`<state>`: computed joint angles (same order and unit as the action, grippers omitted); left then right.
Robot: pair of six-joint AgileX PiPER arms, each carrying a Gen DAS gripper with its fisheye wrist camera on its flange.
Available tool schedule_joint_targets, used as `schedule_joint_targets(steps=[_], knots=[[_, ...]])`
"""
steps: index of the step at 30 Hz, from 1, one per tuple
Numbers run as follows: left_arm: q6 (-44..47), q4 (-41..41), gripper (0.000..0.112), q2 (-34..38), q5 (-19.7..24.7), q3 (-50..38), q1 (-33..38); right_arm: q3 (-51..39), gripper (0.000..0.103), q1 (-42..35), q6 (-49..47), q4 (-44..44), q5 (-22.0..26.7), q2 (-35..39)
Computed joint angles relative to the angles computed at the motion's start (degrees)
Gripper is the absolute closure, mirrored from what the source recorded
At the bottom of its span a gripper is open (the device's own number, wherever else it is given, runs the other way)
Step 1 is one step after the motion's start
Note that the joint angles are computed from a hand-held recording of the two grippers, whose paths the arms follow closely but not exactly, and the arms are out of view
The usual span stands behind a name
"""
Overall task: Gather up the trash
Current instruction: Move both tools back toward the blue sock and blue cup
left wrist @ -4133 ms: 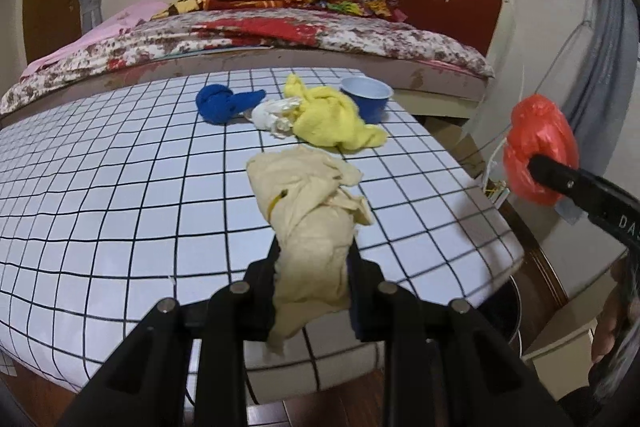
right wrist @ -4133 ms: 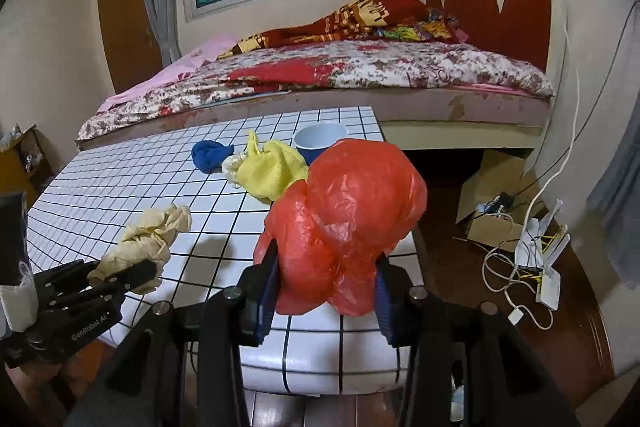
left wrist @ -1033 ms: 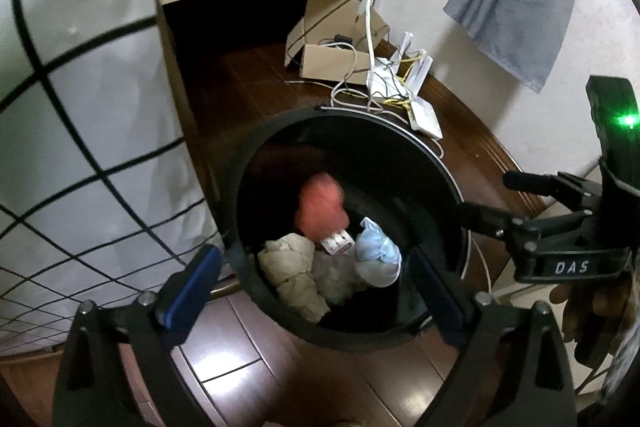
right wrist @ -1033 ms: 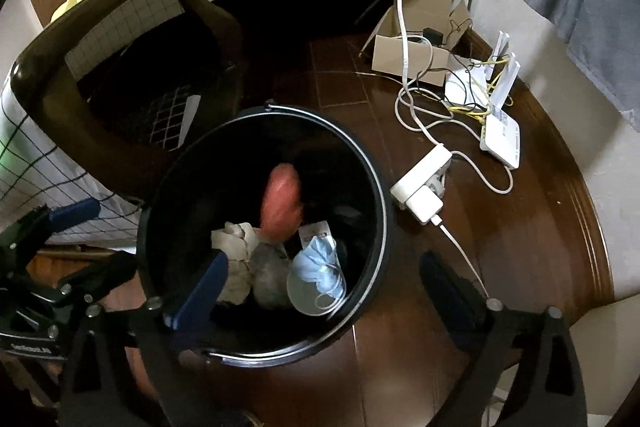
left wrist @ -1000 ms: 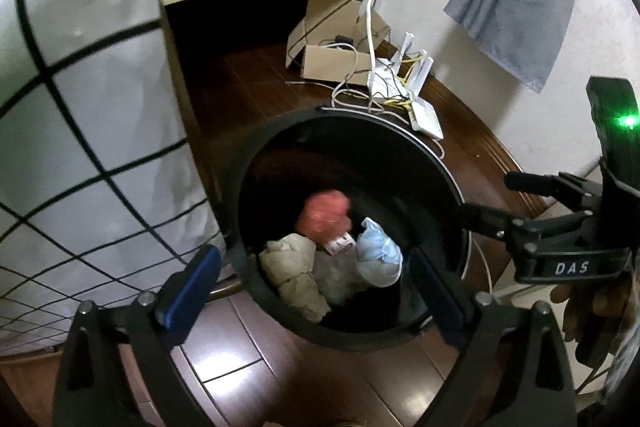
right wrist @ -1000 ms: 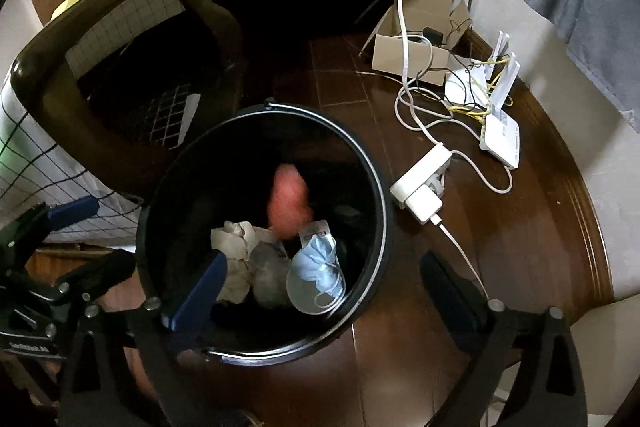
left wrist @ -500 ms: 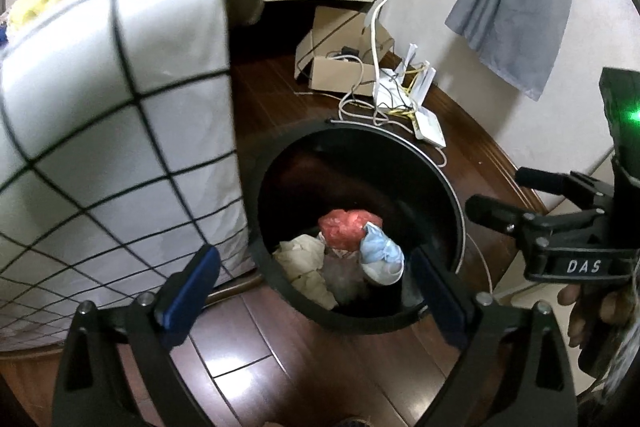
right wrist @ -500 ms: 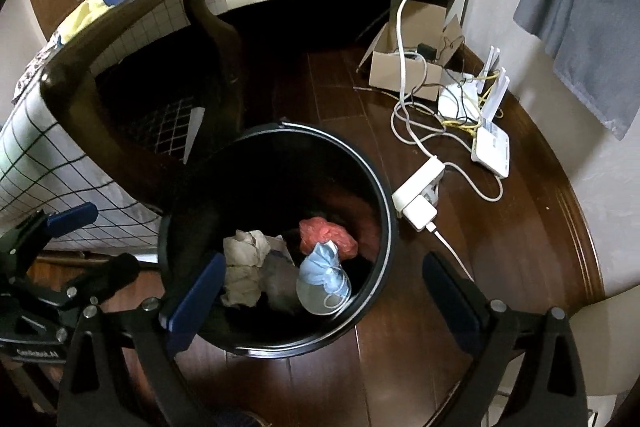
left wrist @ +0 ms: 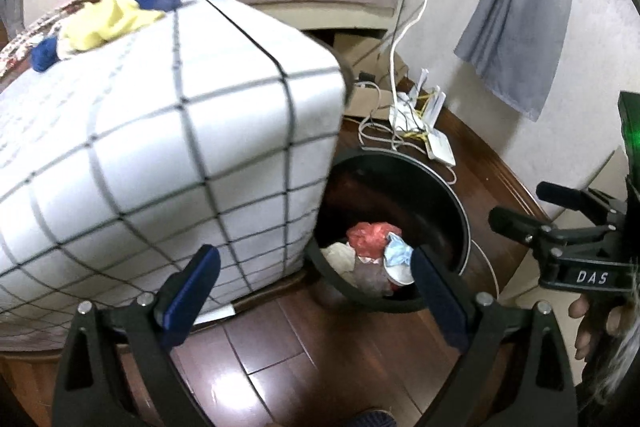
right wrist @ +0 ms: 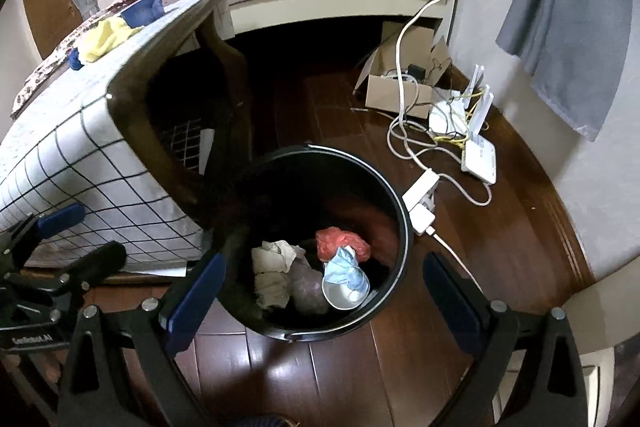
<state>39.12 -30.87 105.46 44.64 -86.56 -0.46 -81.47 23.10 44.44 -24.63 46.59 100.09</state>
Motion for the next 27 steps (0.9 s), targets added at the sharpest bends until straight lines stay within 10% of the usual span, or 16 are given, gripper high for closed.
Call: schedule_joint_targets(steps=[27], knots=[[5.4, -6.6, 0.015, -1.5, 8.1, -9.6, 18.6, -37.4, 0.003, 15.4, -0.9, -8.0, 22.3, 14.0]])
